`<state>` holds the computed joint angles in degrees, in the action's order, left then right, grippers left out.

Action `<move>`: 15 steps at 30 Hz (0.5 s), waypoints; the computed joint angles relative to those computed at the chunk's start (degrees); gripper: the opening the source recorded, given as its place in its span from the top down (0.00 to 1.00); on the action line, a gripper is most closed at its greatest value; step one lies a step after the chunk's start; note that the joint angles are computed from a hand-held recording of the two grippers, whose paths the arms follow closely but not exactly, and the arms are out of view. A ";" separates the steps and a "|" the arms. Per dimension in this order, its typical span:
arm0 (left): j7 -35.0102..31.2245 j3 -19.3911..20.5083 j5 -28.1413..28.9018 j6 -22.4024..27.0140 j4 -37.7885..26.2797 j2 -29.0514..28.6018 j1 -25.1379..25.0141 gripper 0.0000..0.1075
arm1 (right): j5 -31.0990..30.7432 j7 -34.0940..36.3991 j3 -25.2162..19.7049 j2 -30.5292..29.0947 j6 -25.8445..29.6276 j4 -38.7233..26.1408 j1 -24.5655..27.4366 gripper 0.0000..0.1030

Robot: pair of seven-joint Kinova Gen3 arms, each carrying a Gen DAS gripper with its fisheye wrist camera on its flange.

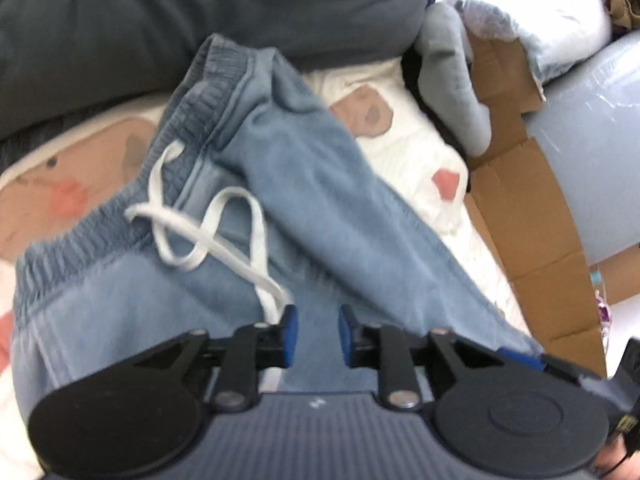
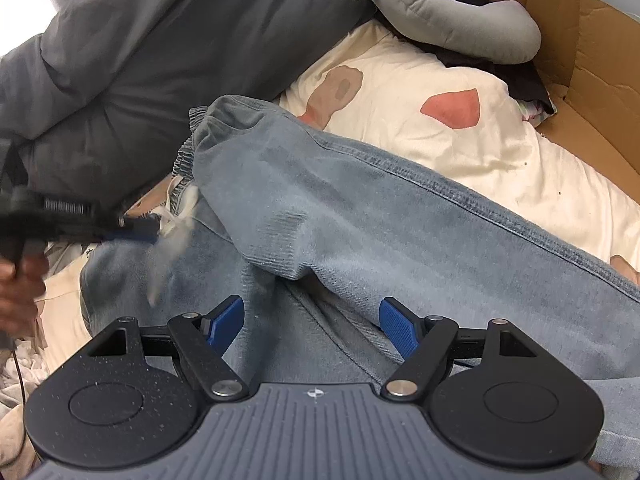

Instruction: Fold clothes

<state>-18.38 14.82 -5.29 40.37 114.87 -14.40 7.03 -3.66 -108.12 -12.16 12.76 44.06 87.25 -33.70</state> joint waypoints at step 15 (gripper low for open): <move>11.65 6.81 -0.60 18.63 2.61 -19.34 -7.83 0.53 | 0.73 2.83 0.03 1.64 2.82 -2.94 0.00 0.23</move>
<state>-6.72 21.63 -5.89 59.00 117.48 -33.75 -0.80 -2.94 -105.29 -12.13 14.40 46.89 84.31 -33.70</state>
